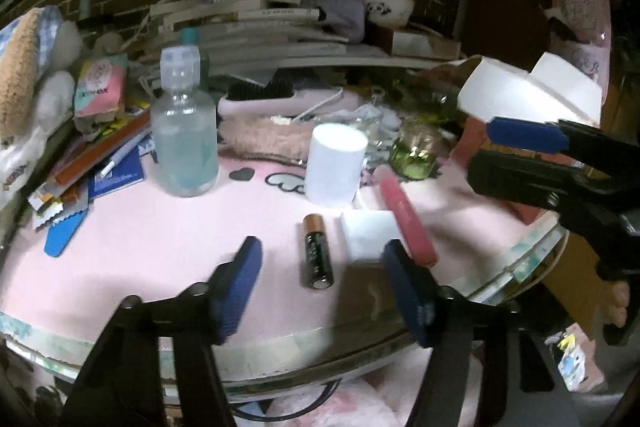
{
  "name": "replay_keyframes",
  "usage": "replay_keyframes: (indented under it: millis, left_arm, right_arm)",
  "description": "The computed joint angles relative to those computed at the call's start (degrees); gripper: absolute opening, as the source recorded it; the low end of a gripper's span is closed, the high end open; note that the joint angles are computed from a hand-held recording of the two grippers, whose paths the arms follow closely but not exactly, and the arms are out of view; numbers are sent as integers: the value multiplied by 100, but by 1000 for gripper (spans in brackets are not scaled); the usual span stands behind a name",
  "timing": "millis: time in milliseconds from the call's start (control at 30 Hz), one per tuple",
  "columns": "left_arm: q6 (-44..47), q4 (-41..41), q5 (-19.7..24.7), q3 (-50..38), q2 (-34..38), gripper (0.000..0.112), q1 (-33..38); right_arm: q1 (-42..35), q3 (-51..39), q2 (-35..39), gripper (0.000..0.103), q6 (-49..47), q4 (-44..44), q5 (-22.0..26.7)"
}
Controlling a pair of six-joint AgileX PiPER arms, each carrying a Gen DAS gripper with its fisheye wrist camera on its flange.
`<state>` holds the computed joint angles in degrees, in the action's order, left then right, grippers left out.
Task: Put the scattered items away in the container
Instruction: 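Withdraw the right gripper from the box while the left gripper moves to the battery, then grasp the Duracell battery with the left gripper, then carry the battery into the white paper box and open the left gripper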
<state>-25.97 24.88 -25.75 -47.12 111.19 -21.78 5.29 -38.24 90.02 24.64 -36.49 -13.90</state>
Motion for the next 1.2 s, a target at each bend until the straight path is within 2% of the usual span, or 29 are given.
replay_keyframes:
  millis: [67, 167, 200, 367, 467, 767, 1200]
  left_arm:
    - [-121, 187, 0, -57, 67, 41, 21]
    - [78, 16, 46, -120, 144, 33, -7]
    - [143, -60, 47, -130, 160, 29, -14]
    - [311, -207, 63, -168, 196, 23, -28]
    - [428, -283, 56, -195, 225, 13, -35]
    - [553, -291, 142, -232, 218, 8, -46]
    - [450, -274, 109, -188, 60, 8, 33]
  right_arm:
    - [-64, 67, 52, 64, 142, -118, -80]
    - [-184, 71, 184, 64, 782, -754, -99]
    - [-206, 70, 219, 64, 815, -784, -101]
    - [-249, 27, 366, 64, 826, -837, -56]
    - [-215, 6, 465, 64, 523, -530, -25]
    - [-303, -84, 703, 64, 870, -781, -51]
    - [-427, -10, 725, 64, 677, -479, -211]
